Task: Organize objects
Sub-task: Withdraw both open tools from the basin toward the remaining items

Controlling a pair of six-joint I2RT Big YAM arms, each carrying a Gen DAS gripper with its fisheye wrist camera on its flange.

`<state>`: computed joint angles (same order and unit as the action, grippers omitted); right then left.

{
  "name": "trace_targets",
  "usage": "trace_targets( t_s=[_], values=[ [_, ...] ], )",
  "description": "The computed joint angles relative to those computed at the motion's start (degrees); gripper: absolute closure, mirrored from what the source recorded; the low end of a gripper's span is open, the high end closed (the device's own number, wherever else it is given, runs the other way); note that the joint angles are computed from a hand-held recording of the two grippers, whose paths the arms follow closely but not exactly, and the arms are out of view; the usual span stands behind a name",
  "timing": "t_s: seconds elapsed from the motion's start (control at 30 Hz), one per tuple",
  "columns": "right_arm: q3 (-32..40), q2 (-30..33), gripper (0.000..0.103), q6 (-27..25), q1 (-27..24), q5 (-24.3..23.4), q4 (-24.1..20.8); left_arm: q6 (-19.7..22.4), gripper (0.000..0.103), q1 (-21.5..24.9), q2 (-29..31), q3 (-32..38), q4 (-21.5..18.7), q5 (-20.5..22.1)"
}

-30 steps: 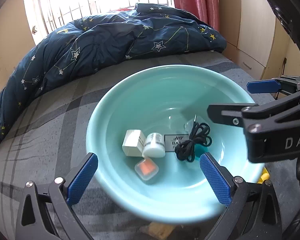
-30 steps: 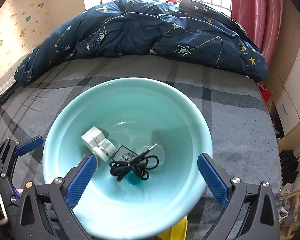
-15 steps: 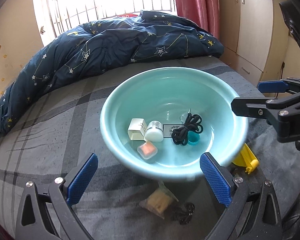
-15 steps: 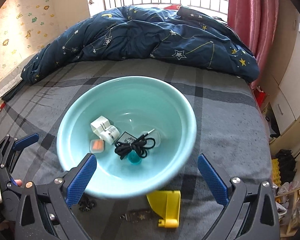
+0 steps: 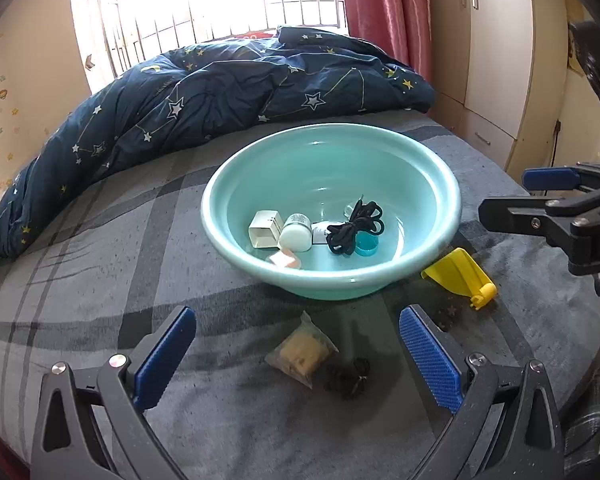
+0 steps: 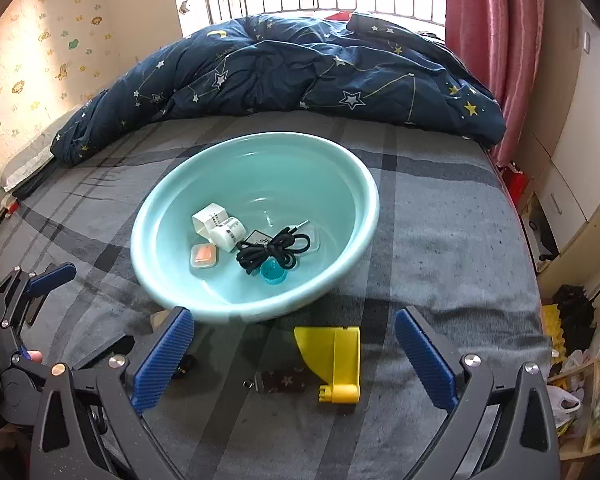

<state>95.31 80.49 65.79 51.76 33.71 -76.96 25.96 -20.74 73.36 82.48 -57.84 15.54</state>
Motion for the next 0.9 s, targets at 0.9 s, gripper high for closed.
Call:
trace_targets(
  t_s=[0.9],
  values=[
    [-7.5, -0.2, 0.000, 11.2, 9.6, 10.0, -0.7, -1.2, 0.000, 1.7, -10.5, -14.0, 7.1, 2.0]
  ],
)
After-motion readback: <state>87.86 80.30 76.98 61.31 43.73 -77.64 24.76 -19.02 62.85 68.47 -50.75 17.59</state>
